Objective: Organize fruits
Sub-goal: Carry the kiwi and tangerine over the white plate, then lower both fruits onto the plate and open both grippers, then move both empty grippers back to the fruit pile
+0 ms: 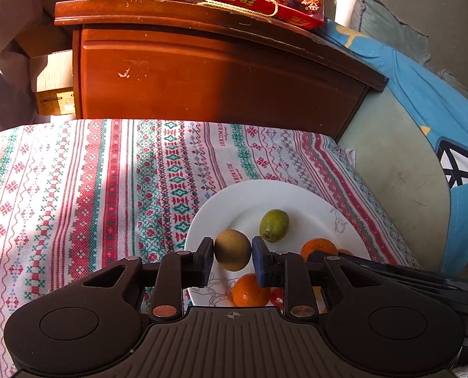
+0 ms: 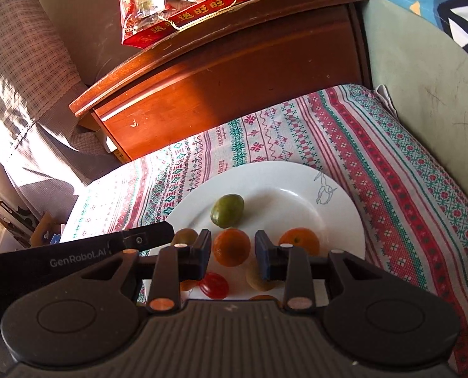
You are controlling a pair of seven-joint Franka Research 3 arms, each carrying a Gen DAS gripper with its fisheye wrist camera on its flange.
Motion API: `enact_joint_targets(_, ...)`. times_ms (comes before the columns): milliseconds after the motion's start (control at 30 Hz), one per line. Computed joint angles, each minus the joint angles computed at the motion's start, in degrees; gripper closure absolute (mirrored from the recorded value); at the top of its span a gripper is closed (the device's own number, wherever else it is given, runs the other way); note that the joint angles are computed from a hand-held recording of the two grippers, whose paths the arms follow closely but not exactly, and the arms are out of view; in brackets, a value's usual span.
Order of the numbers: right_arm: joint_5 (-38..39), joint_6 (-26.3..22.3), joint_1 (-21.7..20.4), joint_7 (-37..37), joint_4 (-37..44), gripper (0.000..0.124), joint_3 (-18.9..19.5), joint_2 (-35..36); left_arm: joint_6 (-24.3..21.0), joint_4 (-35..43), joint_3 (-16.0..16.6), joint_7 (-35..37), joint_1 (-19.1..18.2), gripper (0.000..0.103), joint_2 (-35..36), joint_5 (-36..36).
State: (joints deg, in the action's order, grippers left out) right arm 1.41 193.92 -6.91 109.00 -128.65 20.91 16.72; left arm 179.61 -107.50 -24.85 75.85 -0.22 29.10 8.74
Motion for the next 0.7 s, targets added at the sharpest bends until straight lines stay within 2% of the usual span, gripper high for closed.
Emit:
enact_joint_targets(33, 0.1, 0.2, 0.3, -0.1, -0.1, 0.092, -0.3, -0.2, 0.1, 0.0, -0.2, 0.1, 0.1, 0.077, -0.1, 0.0)
enact_joint_targets(100, 0.4, 0.4, 1.5, -0.3, -0.2, 0.092, -1.4, -0.6, 0.8, -0.4, 0.0, -0.3, -0.1, 0.063, -0.6, 0.0)
enact_joint_targets(167, 1.1, 0.6, 3.0, -0.7, -0.4, 0.092, -2.8, -1.2, 1.3, -0.7, 0.2, -0.9, -0.3, 0.058, -1.2, 0.1)
enact_joint_targets(233, 1.3, 0.8, 3.4, -0.5, -0.5, 0.091, -3.3, -1.5, 1.0, -1.0, 0.1, -1.2, -0.1, 0.057, -2.0, 0.4)
enact_joint_targets(333, 0.6, 0.9, 2.6, 0.4, -0.7, 0.091, -2.8, -2.0, 1.3, -2.0, 1.8, -2.3, -1.2, 0.056, -3.7, 0.7)
enact_joint_targets(433, -0.1, 0.9, 2.6, 1.0, -1.2, 0.091, -2.7, -2.5, 0.5, -3.1, 0.7, -2.9, 0.5, 0.053, -5.2, -0.3)
enact_joint_targets(567, 0.3, 0.6, 5.8, -0.5, -2.2, 0.089, -5.1, -3.8, -0.2, -4.8, 1.0, -3.4, 1.2, 0.053, -7.4, -1.7)
enact_joint_targets(700, -2.5, 1.2, 4.0, 0.3, -3.3, 0.089, -2.8, -4.7, -0.1, -7.3, 1.8, -3.2, 1.6, 0.053, -9.8, -2.7)
